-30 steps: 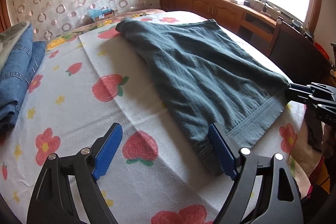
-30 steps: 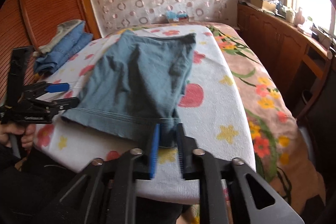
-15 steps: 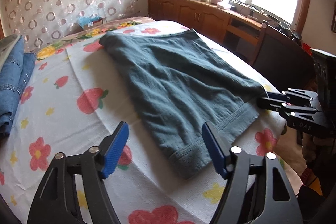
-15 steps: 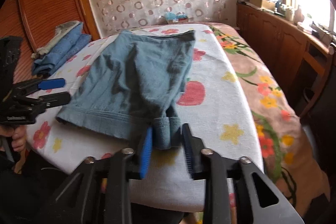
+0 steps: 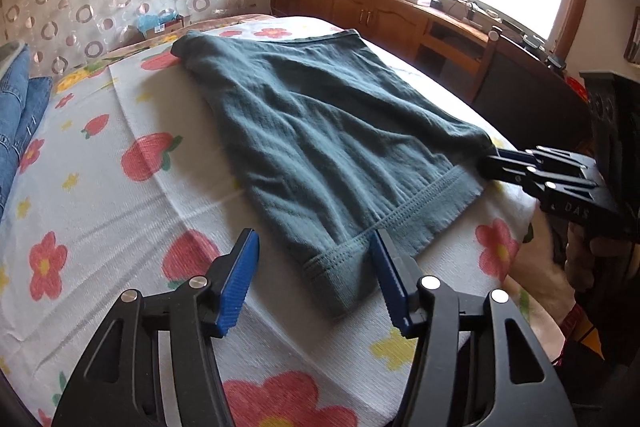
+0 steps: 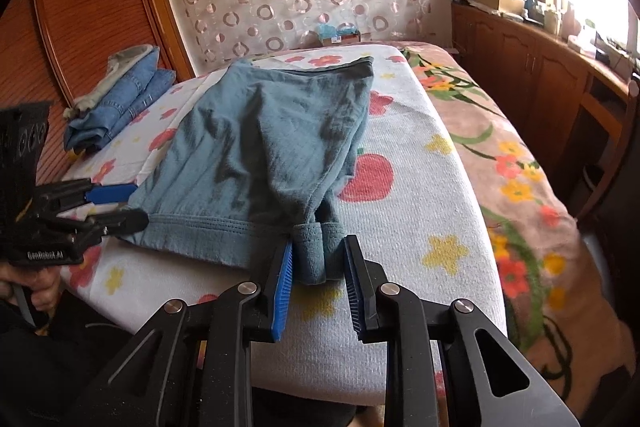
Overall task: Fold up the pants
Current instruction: 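Close the left gripper on the hem beside the right gripper, then lift the hem with both grippers and fold it toward the waistband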
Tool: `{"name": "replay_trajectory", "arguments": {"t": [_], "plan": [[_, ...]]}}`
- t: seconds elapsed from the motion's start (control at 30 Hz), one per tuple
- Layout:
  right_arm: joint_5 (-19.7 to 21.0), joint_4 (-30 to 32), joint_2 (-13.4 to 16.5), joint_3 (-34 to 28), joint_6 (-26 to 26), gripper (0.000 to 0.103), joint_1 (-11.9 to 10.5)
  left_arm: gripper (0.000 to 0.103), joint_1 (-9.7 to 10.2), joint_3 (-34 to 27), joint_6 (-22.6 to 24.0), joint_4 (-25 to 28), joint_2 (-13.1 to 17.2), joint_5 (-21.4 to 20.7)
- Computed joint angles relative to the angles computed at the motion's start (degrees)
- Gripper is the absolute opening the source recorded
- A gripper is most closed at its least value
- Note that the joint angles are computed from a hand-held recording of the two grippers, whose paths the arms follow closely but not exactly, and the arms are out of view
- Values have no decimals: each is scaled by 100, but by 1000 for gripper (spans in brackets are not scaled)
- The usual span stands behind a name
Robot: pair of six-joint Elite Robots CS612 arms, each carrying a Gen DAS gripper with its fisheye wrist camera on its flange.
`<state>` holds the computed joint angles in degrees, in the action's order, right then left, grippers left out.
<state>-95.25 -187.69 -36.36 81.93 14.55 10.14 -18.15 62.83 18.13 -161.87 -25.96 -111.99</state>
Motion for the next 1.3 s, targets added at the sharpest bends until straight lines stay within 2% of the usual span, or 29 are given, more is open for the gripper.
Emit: {"name": "replay_trajectory", "arguments": {"t": [0.1,0.17,0.33,0.5,0.63,0.77,0.87,1.0,1.3], "plan": [[-49,39,16,-42,-38,27,17,56,-13,81,100,-16,-41,-9],[-37,46,18,-51,-29,28,17,47,-8,52,119,39,-31,-94],[6,4,36,-62,-28,30,10,38,1,94,167,41,-52,-185],[49,-56,54,-65,-116,30,4,35,15,77,72,64,-47,-248],[123,-62,60,-70,-242,30,-12,27,27,73,40,28,-42,-294],[370,-66,60,-79,-267,17,-44,17,15,100,43,-81,-59,-272],[344,-197,73,-88,-281,14,-26,14,12,122,4,-230,-77,-238],[498,-575,63,-88,-272,14,-43,13,68,85,-180,-483,-125,-337],[489,-1102,-86,-325,-759,13,35,13,164,80,-523,-1369,-339,-374]]}}
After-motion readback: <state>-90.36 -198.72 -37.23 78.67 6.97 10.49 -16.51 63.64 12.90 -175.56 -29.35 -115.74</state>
